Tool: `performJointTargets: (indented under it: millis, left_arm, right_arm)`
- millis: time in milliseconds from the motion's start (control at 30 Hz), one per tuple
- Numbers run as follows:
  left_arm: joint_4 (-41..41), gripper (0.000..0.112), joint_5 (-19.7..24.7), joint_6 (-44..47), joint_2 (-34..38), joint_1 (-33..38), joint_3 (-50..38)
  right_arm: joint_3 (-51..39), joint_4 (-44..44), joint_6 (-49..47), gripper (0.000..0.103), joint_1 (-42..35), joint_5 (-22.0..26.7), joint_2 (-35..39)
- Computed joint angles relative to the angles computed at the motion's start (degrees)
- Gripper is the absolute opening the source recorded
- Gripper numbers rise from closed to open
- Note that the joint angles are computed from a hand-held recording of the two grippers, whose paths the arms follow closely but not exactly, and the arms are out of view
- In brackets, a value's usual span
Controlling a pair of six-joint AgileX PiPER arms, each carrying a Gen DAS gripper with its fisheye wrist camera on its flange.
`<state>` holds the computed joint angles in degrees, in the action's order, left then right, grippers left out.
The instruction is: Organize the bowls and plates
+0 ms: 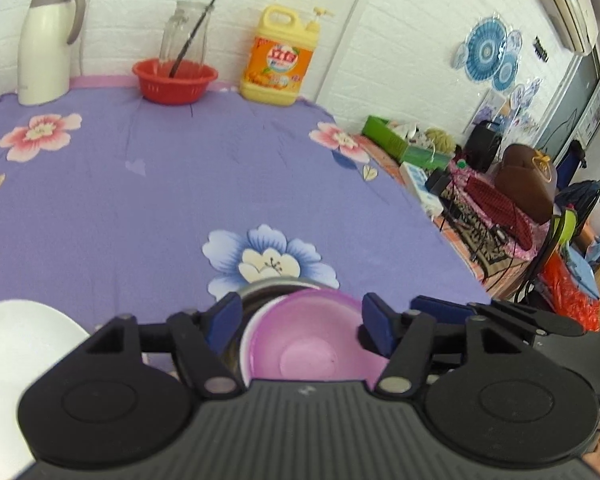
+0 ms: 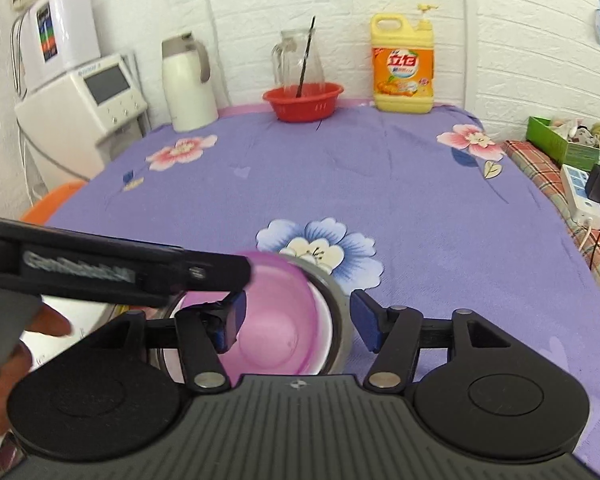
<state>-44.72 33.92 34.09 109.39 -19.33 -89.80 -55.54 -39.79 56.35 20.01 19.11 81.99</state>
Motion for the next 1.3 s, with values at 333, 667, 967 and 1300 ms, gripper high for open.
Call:
performJointTargets:
  millis: [333,667,967,1300]
  left_arm:
    - [3.19,0.068,-6.78,0.77,1.46,-0.62,2.99]
    - [13.3,0.07,-5.39,-8.12,8.44,-2.58,-3.68]
    - [15.21,0.07,-3.77,-10.33,10.99,-3.08,-6.25]
    - [16.47,0.07,-3.43,-12.22,12.16,-3.36,-7.46]
  right_arm:
    - [5.55,-24.47,30.86,0.103,1.54,-2.34,0.31]
    - [2.27,-11.74,18.53,0.103,-0.72,-5.08,6.83]
    - [1.67,-10.65,17.82,0.103,-1.48,-6.52,8.9]
    - [2.62,-19.02,27.19,0.103,-2.13,-8.38,9.68]
